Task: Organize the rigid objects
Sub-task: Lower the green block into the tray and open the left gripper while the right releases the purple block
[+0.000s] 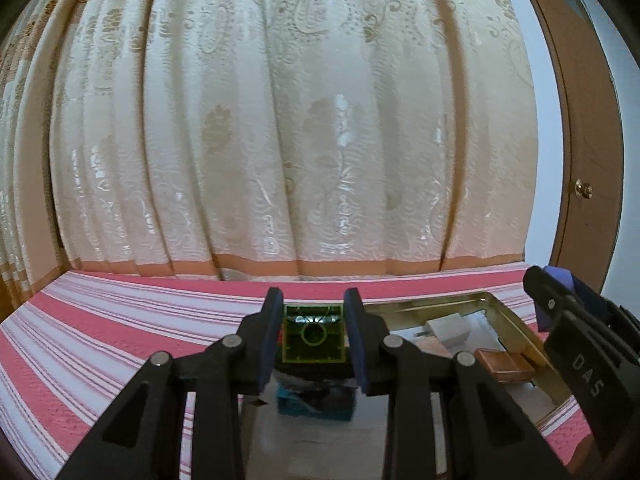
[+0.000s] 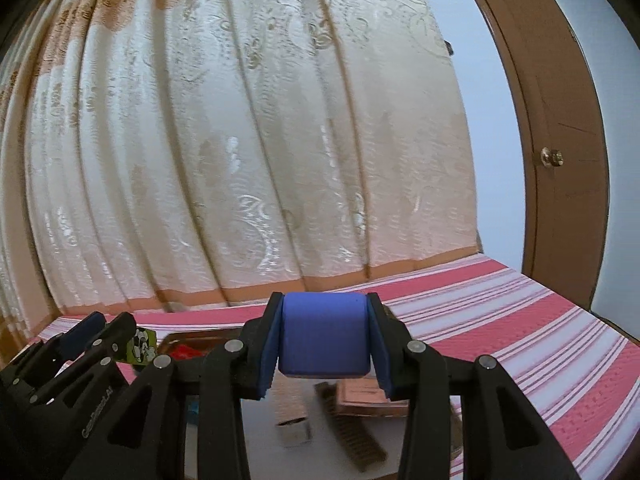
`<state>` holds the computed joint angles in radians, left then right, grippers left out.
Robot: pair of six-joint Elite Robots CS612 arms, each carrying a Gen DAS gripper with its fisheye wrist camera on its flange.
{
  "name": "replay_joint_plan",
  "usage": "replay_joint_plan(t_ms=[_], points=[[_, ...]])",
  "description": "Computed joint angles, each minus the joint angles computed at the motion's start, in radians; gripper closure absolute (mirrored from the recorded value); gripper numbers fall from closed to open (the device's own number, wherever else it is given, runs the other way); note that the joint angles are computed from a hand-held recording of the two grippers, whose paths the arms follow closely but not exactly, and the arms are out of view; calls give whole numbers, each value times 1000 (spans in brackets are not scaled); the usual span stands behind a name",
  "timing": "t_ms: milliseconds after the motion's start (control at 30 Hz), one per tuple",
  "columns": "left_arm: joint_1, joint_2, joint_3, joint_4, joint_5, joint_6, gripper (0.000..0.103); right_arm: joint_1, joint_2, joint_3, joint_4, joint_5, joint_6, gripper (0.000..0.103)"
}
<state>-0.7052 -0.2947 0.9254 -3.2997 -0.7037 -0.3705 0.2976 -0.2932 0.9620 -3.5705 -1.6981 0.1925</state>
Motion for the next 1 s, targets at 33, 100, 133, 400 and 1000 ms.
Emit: replay_joint_plan(t_ms=[33, 100, 133, 400, 1000], points=[[0, 4, -7, 4, -4, 2, 73, -2, 1, -2, 5, -4, 0, 60], [-1, 8, -18, 6, -7, 6, 73, -4, 1, -5, 14, -10, 0, 60], [-1, 10, -21, 6, -7, 8, 73, -5, 2, -6, 20, -12, 1, 60], [0, 12, -24, 4, -7, 12, 73, 3, 8, -26, 64, -38, -36, 60], [2, 24, -50, 36, -14, 2, 73, 10, 26, -80, 130, -57, -68, 60]])
